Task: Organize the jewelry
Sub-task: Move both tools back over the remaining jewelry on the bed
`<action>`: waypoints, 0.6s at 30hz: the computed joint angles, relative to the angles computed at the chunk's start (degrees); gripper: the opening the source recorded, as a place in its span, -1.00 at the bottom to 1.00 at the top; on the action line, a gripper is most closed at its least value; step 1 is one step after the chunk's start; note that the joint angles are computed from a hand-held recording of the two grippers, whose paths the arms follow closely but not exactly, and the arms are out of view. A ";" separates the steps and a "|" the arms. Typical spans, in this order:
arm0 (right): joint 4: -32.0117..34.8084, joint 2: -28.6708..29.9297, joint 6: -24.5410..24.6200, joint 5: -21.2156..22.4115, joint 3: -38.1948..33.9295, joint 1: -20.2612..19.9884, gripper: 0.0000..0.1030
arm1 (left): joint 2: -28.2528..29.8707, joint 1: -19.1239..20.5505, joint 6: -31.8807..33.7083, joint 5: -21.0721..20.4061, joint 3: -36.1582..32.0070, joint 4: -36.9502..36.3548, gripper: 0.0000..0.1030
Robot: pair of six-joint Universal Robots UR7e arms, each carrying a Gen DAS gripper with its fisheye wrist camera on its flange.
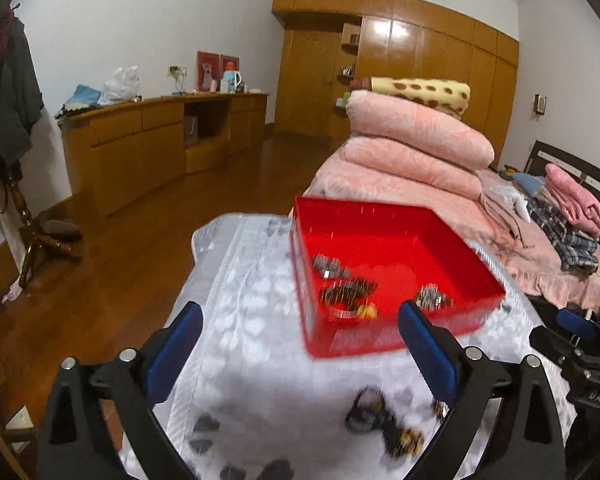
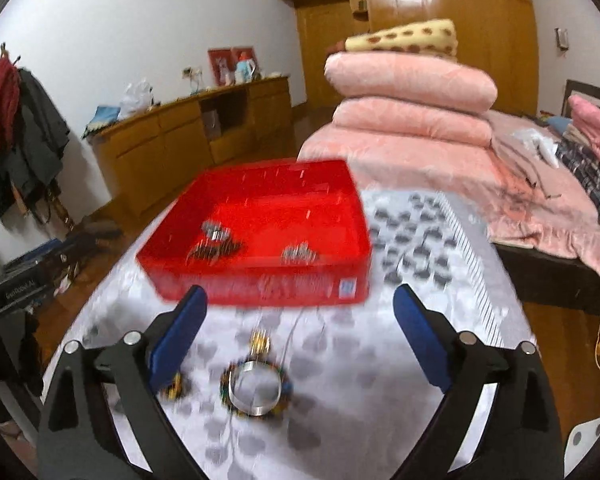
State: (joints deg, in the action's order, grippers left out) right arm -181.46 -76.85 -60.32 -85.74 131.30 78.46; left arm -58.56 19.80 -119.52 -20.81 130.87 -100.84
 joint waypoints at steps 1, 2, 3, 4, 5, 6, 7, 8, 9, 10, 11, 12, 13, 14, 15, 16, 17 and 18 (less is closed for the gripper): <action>-0.19 -0.01 -0.51 -0.90 0.69 -0.26 0.84 | 0.36 -0.42 -0.21 -1.04 0.62 -1.12 0.88; -0.32 -0.02 -1.04 -1.45 1.17 -0.54 0.84 | 0.62 -0.55 0.24 -1.75 1.10 -2.41 0.88; -0.45 0.06 -1.55 -2.09 1.70 -0.73 0.84 | 1.01 -0.71 0.57 -2.62 1.46 -3.50 0.88; -0.46 0.21 -1.98 -2.71 2.06 -0.90 0.84 | 1.60 -0.71 1.60 -3.75 2.00 -5.57 0.88; -0.38 0.42 -2.37 -3.47 2.42 -1.14 0.84 | 2.06 -0.80 2.25 -4.54 2.38 -7.00 0.88; -0.36 0.57 -2.66 -4.14 2.84 -1.30 0.84 | 2.67 -0.76 2.88 -5.39 2.70 -8.53 0.88; -0.50 0.97 -3.05 -4.90 3.20 -1.51 0.84 | 3.15 -0.74 3.32 -6.11 2.98 -9.73 0.88; -0.74 1.14 -3.48 -5.36 3.60 -1.73 0.84 | 3.67 -0.76 3.60 -6.94 3.28 -10.90 0.88; -0.90 1.31 -3.76 -5.80 3.82 -1.82 0.84 | 4.15 -0.84 3.67 -7.60 3.53 -11.80 0.88; -1.12 1.47 -4.05 -6.17 4.13 -1.95 0.84 | 4.52 -0.82 3.98 -8.32 3.74 -12.74 0.88; -1.19 1.57 -4.27 -6.46 4.45 -2.04 0.84 | 4.91 -0.97 3.89 -8.81 3.83 -13.17 0.88; -1.19 1.64 -4.63 -6.55 4.66 -2.28 0.84 | 5.29 -1.21 3.58 -9.31 3.93 -13.31 0.88; -1.28 1.93 -4.89 -7.04 4.73 -2.23 0.84 | 5.69 -1.43 3.32 -9.78 3.84 -12.97 0.88; -1.58 2.15 -5.10 -7.46 4.88 -2.19 0.84 | 5.92 -1.65 3.23 -10.28 3.93 -12.73 0.88; -1.78 2.36 -5.28 -7.78 4.98 -2.16 0.84 | 6.19 -1.75 3.60 -10.74 3.91 -12.74 0.88; -1.81 2.51 -5.43 -7.99 5.09 -2.25 0.83 | 6.48 -1.82 4.10 -11.13 3.82 -12.94 0.88; -1.62 2.51 -5.57 -8.06 5.32 -2.37 0.83 | 6.75 -1.90 4.58 -11.55 3.89 -13.48 0.88; -1.41 2.43 -5.78 -8.13 5.42 -2.47 0.83 | 6.91 -2.02 4.84 -11.87 4.06 -14.10 0.88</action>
State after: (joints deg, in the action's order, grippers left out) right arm -182.86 -74.42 -66.10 -93.87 136.71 75.99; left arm -51.65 17.79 -114.68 -32.68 134.93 -114.94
